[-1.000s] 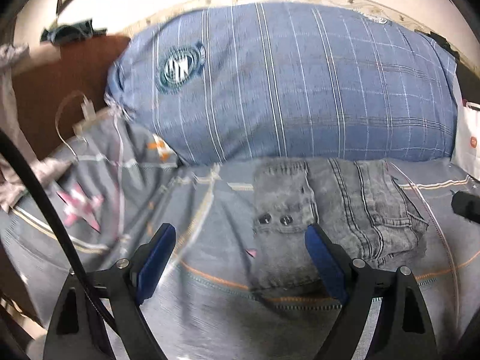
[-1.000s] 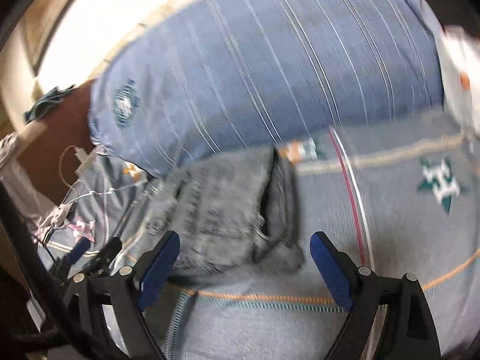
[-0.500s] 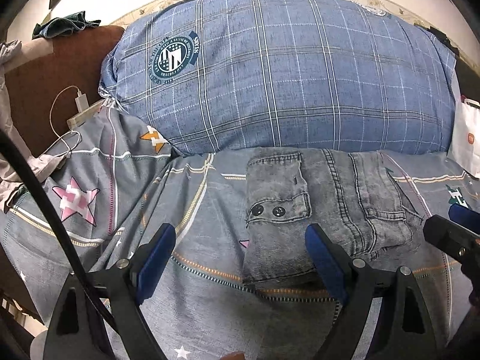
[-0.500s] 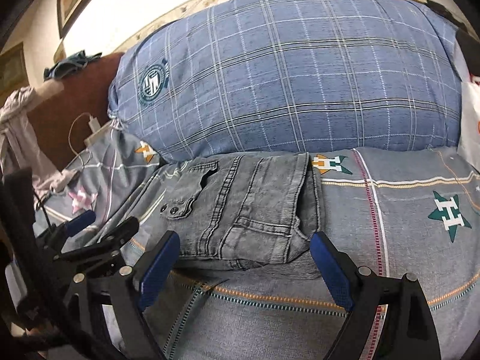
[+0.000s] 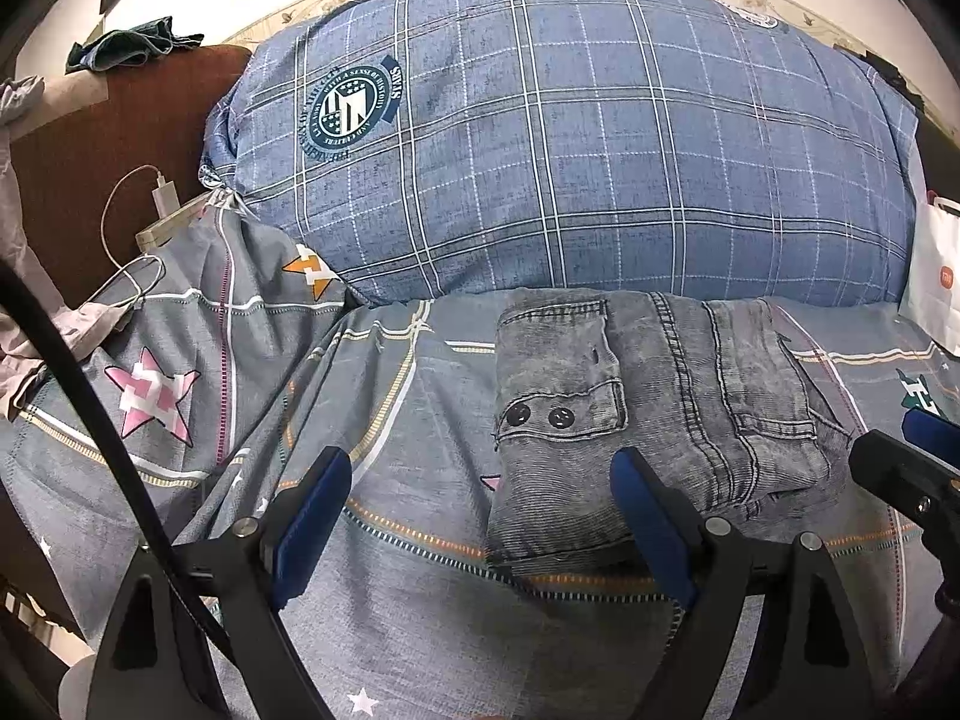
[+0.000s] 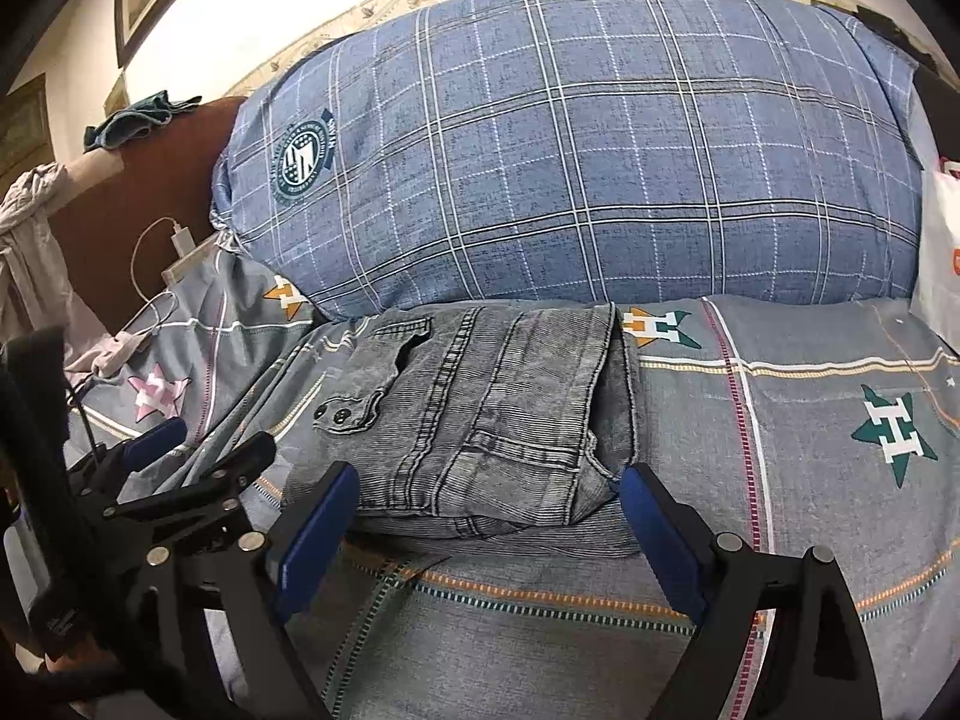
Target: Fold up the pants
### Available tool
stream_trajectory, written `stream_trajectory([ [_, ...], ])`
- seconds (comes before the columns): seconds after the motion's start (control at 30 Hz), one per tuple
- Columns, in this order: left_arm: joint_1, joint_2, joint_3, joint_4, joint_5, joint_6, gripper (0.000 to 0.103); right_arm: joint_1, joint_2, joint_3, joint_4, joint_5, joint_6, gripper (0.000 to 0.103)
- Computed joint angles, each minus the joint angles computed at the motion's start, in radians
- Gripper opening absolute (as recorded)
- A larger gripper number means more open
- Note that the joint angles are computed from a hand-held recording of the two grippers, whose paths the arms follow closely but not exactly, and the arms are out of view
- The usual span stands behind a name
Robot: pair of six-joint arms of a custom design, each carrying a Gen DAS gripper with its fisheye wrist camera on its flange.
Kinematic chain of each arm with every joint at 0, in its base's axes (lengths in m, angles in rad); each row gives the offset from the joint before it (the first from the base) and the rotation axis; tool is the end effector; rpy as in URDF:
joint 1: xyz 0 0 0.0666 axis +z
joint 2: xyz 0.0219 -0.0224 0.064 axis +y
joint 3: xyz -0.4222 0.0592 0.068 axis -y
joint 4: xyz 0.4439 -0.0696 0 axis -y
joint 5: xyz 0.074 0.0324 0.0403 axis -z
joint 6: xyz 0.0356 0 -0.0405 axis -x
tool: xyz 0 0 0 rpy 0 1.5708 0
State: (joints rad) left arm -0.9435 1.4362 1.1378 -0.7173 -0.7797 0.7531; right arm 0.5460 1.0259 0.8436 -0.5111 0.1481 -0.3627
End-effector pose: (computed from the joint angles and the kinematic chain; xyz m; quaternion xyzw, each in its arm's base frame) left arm 0.3188 -0.3977 0.3431 -0.0191 0.8954 0.0516 0.4418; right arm 0.3291 0.1933 0.3765 -0.0513 0.9019 0.1257 0.4100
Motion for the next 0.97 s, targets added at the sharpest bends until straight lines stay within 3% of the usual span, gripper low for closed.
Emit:
stream_trajectory([
  [0.7,0.006,0.012,0.002,-0.014,0.010,0.006,0.088,-0.010,0.023,0.007,-0.023,0.014,0.000,0.091],
  [0.87,0.027,0.026,-0.008,0.006,0.059,0.004,0.088,-0.024,0.049,0.006,-0.031,0.006,-0.010,0.091],
  [0.97,0.028,0.036,-0.014,0.024,0.044,0.002,0.088,-0.035,0.066,0.006,-0.037,-0.006,-0.028,0.091],
])
